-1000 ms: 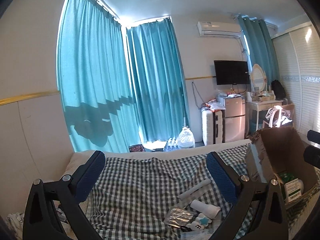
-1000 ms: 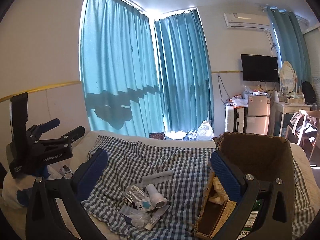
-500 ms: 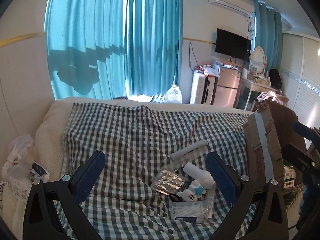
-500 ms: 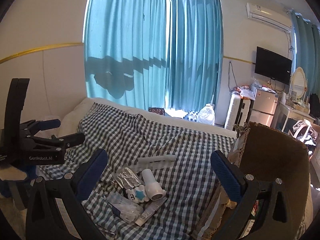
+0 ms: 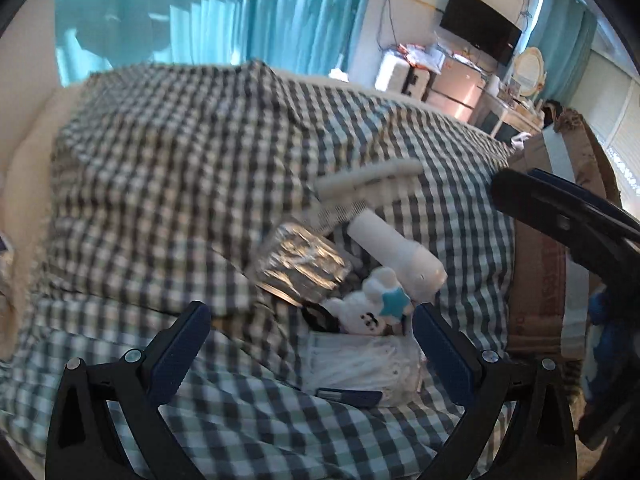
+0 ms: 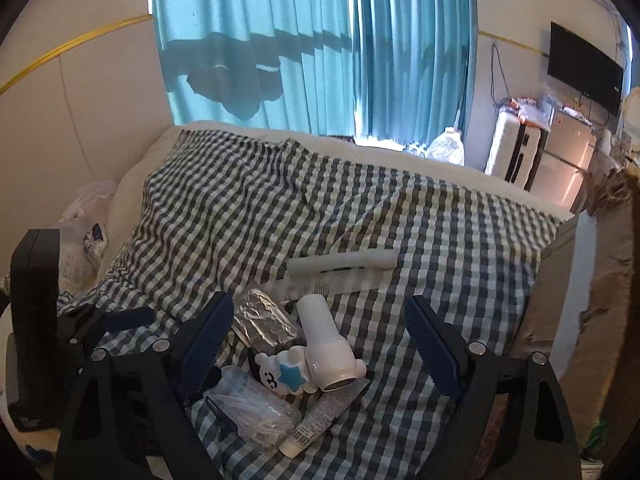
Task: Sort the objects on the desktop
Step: 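Grasp the clear plastic tub with left tool while right tool grasps white cylindrical item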
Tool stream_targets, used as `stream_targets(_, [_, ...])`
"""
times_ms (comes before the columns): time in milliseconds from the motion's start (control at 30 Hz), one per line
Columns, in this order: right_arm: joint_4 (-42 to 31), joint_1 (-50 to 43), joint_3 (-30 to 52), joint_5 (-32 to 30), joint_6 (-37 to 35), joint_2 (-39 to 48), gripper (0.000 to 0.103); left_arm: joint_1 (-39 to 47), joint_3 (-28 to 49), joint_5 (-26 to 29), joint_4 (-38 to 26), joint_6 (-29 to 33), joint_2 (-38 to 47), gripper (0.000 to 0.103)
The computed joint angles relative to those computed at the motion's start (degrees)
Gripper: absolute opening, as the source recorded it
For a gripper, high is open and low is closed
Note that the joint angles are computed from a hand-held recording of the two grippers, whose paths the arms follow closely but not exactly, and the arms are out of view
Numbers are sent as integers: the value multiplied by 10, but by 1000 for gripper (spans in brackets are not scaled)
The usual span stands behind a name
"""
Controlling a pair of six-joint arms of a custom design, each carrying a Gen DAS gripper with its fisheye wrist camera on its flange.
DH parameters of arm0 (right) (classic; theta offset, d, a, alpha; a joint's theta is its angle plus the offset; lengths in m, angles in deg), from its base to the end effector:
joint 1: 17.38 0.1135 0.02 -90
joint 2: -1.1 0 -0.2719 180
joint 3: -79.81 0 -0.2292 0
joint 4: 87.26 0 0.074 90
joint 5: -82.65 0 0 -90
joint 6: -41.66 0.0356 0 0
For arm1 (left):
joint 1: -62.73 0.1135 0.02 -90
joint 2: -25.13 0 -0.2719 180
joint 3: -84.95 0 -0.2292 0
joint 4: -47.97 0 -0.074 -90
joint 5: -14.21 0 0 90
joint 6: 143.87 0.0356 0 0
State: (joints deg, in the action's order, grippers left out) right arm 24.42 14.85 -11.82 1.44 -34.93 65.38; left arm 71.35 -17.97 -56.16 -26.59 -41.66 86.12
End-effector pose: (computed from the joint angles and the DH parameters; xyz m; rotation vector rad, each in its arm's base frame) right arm 0.1632 0.0964 0.3759 -0.3077 2.3213 0.2173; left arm 0.1645 0.0128 0.3232 0.2024 2.5210 -0.3009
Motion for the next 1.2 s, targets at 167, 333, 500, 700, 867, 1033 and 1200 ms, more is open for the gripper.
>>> stream_targets(167, [5, -31, -30, -20, -19, 48, 88, -98, -57, -61, 28, -43, 13, 103])
stream_targets(333, [16, -72, -65, -76, -42, 73, 88, -155, -81, -73, 46, -68, 22, 103])
stream_targets(500, [34, -93, -86, -88, -49, 96, 88, -184, -102, -107, 53, -86, 64, 103])
stream_targets(700, [55, -119, -91, -123, -41, 132, 85, -167, -103, -96, 60, -93, 117, 101])
stream_targets(867, [49, -115, -81, -114, -29, 145, 75, -158, -110, -80, 63, -74, 107, 91])
stream_targets(1033, [51, -127, -85, -154, -4, 147, 51, -139, -110, -71, 56, -70, 87, 91])
stream_targets(1200, [47, -93, -91, -111, 8, 129, 44, -84, -86, -40, 36, -49, 61, 91])
